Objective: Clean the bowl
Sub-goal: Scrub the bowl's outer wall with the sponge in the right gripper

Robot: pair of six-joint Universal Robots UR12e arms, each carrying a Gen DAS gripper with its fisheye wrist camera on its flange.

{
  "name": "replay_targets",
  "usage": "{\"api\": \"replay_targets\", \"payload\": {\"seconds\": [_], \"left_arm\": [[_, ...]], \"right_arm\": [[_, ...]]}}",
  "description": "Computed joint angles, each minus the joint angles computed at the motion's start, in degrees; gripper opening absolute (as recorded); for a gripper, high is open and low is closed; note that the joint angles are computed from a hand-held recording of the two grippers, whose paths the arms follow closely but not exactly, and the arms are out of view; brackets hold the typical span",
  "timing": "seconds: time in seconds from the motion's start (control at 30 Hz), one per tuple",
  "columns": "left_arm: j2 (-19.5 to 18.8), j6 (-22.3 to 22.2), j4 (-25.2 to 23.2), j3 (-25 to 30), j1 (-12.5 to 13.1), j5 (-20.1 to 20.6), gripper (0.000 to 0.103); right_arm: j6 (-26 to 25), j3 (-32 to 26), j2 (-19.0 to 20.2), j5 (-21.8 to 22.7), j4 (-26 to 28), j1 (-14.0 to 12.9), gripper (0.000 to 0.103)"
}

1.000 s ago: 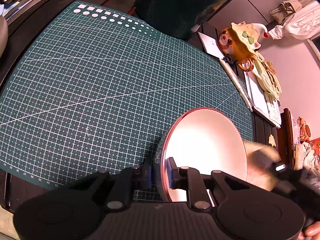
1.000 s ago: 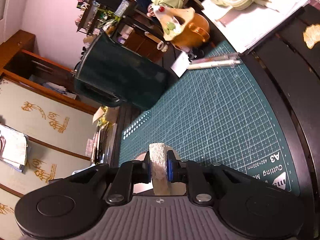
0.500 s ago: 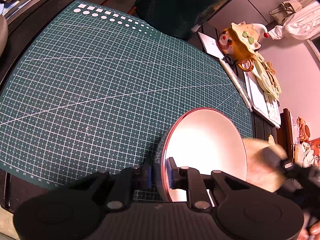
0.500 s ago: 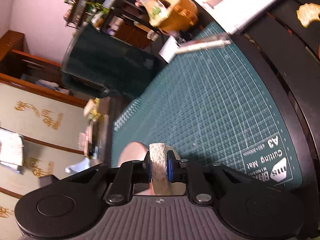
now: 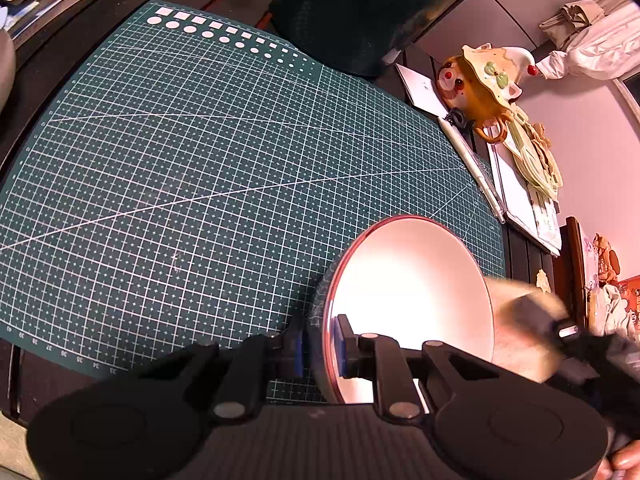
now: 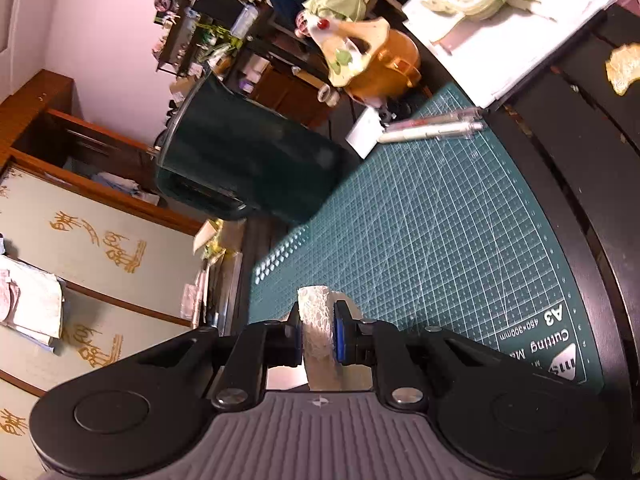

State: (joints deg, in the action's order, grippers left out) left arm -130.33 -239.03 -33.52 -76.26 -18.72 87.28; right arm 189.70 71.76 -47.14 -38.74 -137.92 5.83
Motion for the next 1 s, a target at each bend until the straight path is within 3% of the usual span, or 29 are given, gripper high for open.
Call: {"api": "replay_targets", "payload": {"seconds": [0.03, 0.1, 0.23, 0.4, 0.57, 0.7, 0.9, 1.0], "left_arm": [[-0.1, 0.0, -0.1, 0.1, 0.0, 0.0, 0.016], [0.0, 0.3, -0.2, 0.0, 0.0, 0.1, 0.016], [-0.2, 0.3, -0.4, 0.4, 0.0, 0.1, 0.016], [-0.2, 0.2, -0.3, 0.4, 0.0, 0.1, 0.016], [-0.3, 0.3, -0.4, 0.5, 0.0, 0.1, 0.016], [-0.4, 0.1, -0.3, 0.6, 0.0, 0.1, 0.016], [-0.6, 0.4, -0.6, 1.0, 0.0, 0.1, 0.016], [-0.6, 0.1, -0.4, 0.9, 0.0, 0.1, 0.016]], "right_arm": [[-1.1, -0.4, 0.1, -1.1, 2.2, 0.3, 0.014], [-0.4, -0.3, 0.1, 0.2, 1.7, 0.1, 0.014], [1.8, 0.8, -0.3, 2.6, -5.2, -0.5, 0.014], [-0.3, -0.1, 0.0, -0.3, 1.3, 0.1, 0.014], [3.0, 1.2, -0.3, 2.5, -7.3, -0.5, 0.014], [-1.2, -0.1, -0.1, -1.7, 1.2, 0.3, 0.014], [2.5, 1.1, -0.3, 1.4, -7.3, -0.5, 0.014], [-0.9, 0.3, -0.2, -1.3, -1.1, 0.2, 0.014]]}}
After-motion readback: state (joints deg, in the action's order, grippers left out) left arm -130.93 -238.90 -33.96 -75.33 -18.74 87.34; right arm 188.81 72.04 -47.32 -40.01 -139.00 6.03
